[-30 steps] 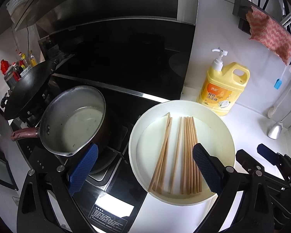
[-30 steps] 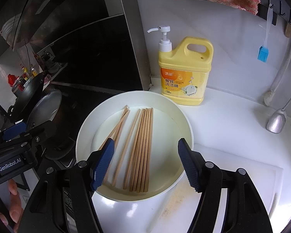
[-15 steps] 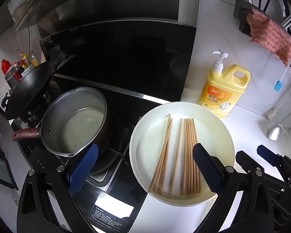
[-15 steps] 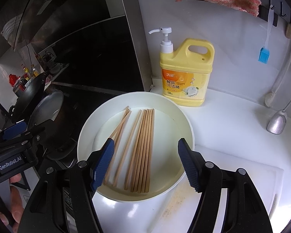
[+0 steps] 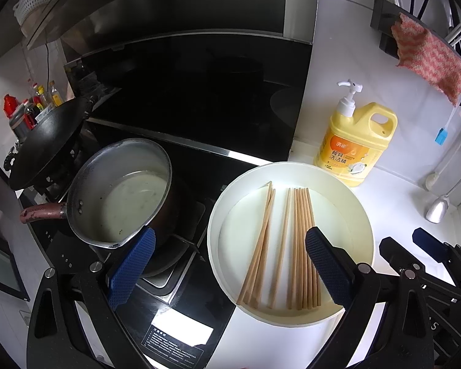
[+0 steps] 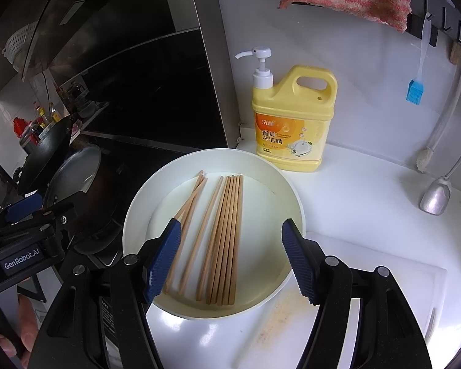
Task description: Organize utensils
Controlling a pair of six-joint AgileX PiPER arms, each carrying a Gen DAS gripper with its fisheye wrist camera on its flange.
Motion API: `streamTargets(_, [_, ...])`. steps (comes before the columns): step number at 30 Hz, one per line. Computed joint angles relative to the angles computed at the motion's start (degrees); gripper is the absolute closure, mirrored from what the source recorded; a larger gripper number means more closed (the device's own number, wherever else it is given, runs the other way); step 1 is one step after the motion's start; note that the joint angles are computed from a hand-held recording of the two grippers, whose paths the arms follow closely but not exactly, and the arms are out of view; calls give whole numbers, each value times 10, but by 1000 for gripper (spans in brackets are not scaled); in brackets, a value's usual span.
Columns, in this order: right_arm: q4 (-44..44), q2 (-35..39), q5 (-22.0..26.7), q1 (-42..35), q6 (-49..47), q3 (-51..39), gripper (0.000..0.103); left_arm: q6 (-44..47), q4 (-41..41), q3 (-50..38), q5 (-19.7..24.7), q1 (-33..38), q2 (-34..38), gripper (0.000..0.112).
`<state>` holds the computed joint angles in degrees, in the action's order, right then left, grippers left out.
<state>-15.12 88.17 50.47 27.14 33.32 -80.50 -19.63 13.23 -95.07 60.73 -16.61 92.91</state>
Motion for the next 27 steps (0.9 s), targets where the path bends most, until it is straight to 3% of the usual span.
streamTargets(27, [-28,-3,24,16,18,-22,38,-10,16,9,0,-5,-5,16])
